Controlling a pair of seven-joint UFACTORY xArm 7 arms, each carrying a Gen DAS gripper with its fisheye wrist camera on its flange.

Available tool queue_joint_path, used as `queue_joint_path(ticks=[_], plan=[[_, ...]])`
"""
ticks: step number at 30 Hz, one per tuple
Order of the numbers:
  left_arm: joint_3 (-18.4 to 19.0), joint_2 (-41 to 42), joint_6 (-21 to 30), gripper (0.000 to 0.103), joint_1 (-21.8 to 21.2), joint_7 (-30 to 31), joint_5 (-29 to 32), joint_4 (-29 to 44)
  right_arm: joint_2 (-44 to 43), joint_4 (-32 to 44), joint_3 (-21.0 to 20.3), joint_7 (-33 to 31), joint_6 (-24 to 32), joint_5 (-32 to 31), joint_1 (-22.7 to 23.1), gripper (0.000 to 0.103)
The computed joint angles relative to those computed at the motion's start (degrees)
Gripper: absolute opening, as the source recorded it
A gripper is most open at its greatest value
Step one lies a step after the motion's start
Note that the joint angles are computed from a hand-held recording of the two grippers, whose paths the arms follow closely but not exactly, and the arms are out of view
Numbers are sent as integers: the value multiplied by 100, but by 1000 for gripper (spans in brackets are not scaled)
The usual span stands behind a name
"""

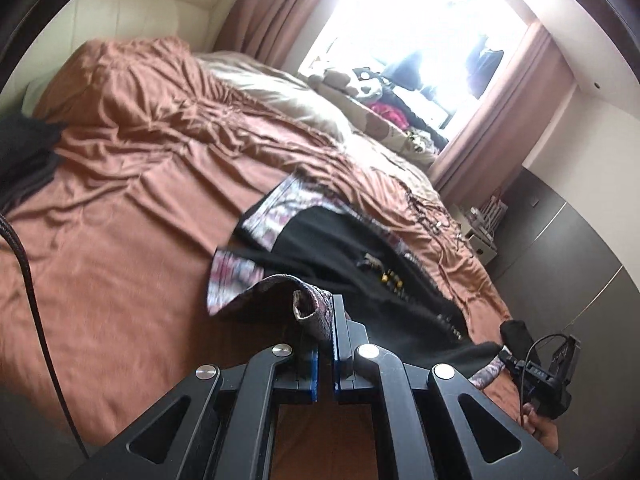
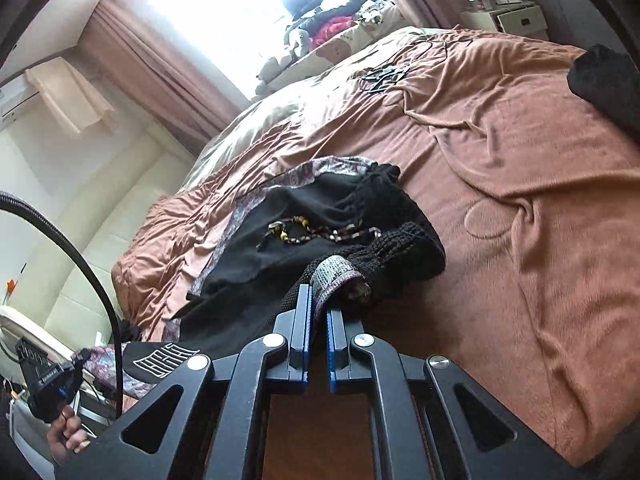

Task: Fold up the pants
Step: 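Grasp the floral hem with the left tool while the right tool grasps the waistband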

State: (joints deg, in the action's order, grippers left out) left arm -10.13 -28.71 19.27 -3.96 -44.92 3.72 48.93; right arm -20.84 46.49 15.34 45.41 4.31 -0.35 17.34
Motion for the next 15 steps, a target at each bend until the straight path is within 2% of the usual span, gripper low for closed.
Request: queue_joint_path(ticks=[7,15], plan=[[312,971,-37,5,-52,583,4,1043,452,616,150,178,129,-271,-284,3],[746,2149,48,5,-195,1536,-540,2293,1328,1748,109,564,615,-864,-350,3]])
